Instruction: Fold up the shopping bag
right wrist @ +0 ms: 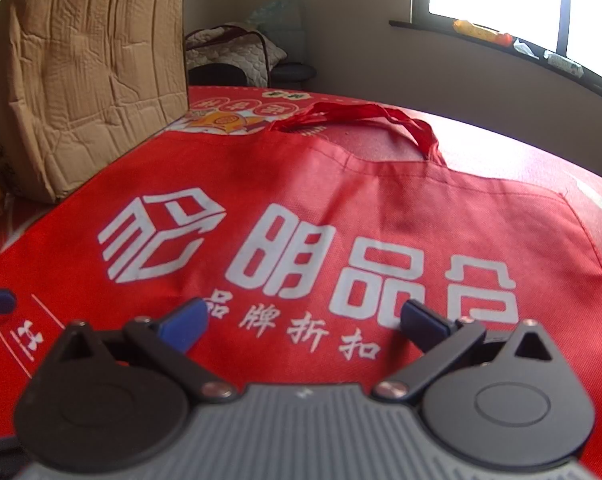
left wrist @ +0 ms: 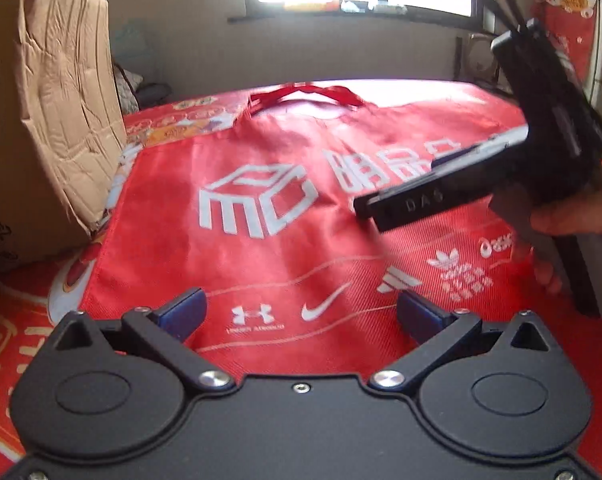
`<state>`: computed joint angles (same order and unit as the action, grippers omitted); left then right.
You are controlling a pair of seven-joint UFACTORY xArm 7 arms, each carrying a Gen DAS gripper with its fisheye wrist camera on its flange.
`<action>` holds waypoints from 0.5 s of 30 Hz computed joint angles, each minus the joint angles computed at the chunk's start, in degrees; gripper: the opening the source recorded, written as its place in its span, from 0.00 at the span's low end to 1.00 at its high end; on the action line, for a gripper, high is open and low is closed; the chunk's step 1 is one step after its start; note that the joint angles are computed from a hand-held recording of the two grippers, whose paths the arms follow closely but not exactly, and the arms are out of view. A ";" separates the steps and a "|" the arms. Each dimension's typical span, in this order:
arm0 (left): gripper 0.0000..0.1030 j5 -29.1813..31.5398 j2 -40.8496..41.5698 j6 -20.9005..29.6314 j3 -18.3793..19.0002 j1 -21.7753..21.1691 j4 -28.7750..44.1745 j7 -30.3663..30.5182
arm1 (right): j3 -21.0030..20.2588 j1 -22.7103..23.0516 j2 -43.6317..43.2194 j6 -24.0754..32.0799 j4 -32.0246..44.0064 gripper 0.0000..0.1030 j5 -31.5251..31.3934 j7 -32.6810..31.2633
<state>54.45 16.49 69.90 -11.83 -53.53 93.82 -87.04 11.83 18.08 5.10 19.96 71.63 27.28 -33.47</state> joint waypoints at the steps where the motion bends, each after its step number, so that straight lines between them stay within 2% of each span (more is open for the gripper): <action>1: 1.00 -0.50 -0.64 -0.63 0.06 0.39 -0.87 -0.51 | 0.13 -0.30 -0.52 0.11 -0.26 0.99 1.12 -1.34; 4: 1.00 -0.81 -1.45 0.20 -0.11 0.91 -2.03 -1.60 | -0.01 -0.72 -2.08 0.55 -0.99 0.99 4.55 -5.42; 8: 1.00 -0.80 -1.79 1.50 -0.59 1.26 -2.50 -2.72 | -2.18 -0.68 -7.90 1.56 -4.11 0.99 20.03 -24.31; 12: 1.00 -0.89 -1.20 3.13 -0.73 1.12 -1.42 -3.13 | -6.77 -0.37 -10.74 9.81 -5.72 0.98 26.75 -41.42; 13: 1.00 -0.93 -1.01 3.72 -0.67 1.01 -1.11 -3.45 | -7.38 -0.63 -10.94 11.19 -6.01 0.97 27.04 -43.56; 14: 1.00 -0.97 -0.84 4.25 -0.62 0.89 -0.77 -3.67 | -7.67 -0.94 -10.92 11.81 -6.24 0.90 26.77 -44.28; 15: 1.00 -1.01 -0.67 4.79 -0.56 0.77 -0.43 -3.89 | -7.93 -1.27 -10.89 12.42 -6.46 0.77 26.48 -45.00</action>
